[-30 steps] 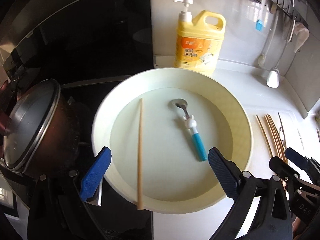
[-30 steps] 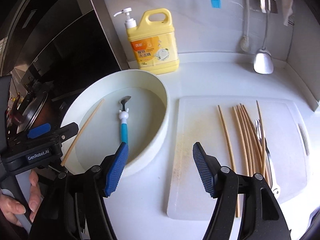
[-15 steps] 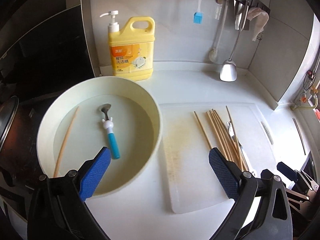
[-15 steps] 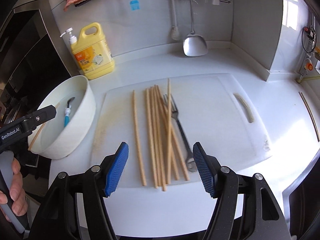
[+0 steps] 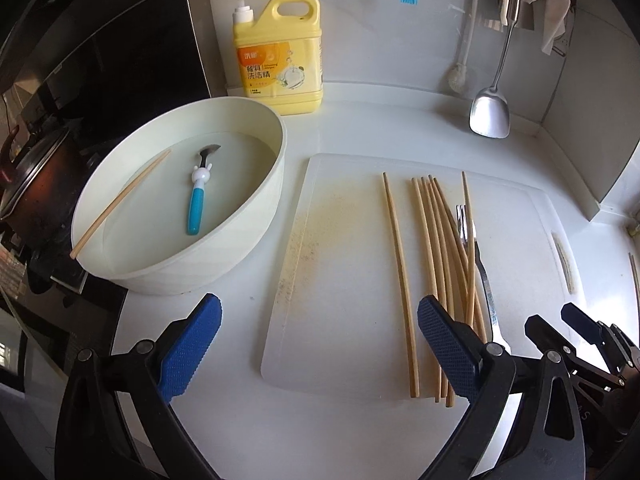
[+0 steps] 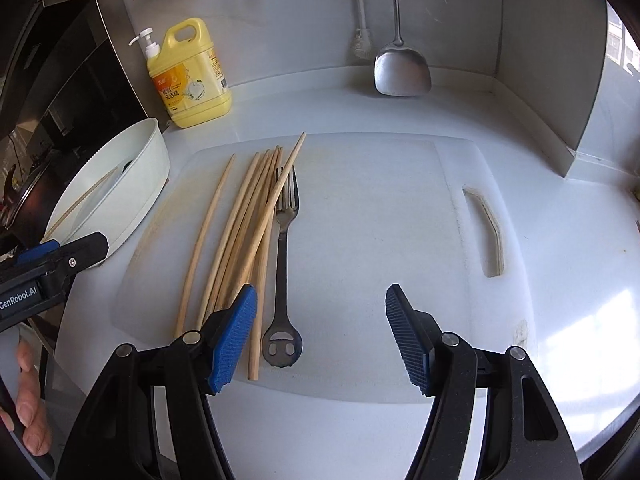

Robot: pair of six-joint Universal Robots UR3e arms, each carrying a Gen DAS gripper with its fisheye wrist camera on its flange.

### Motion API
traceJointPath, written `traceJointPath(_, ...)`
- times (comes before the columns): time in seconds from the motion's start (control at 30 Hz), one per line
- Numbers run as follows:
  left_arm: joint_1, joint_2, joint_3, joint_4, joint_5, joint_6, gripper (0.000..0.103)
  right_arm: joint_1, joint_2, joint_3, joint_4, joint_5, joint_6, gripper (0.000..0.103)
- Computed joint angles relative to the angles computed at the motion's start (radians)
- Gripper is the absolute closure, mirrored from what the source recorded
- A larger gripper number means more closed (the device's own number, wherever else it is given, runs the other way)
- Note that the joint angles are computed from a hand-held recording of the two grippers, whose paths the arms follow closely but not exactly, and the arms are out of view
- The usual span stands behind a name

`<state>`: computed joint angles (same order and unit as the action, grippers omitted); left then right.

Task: Organize utensils
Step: 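Move both tools back over the cutting board, then grasp the metal fork with the right tool while the left tool grasps a chopstick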

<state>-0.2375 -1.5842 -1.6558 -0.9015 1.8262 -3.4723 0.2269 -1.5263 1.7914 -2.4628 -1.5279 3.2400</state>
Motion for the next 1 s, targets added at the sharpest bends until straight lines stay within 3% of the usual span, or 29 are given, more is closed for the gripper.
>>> traceJointPath(0.2,-0.015,-0.050,-0.025,0.067,0.012,-0.002,0.006,0.003,0.119,-0.051,-0.066,-0.011,0.007,0.039)
traceJointPath(0.6,0.009,-0.133,-0.043,0.191,-0.023,0.029,0.006,0.083,0.305,-0.192,-0.120,-0.137,-0.006,0.039)
traceJointPath(1.0,0.009,-0.231,0.007,0.216,-0.053,0.039,0.006,0.049,0.295,-0.141,-0.189,-0.162,-0.055,0.040)
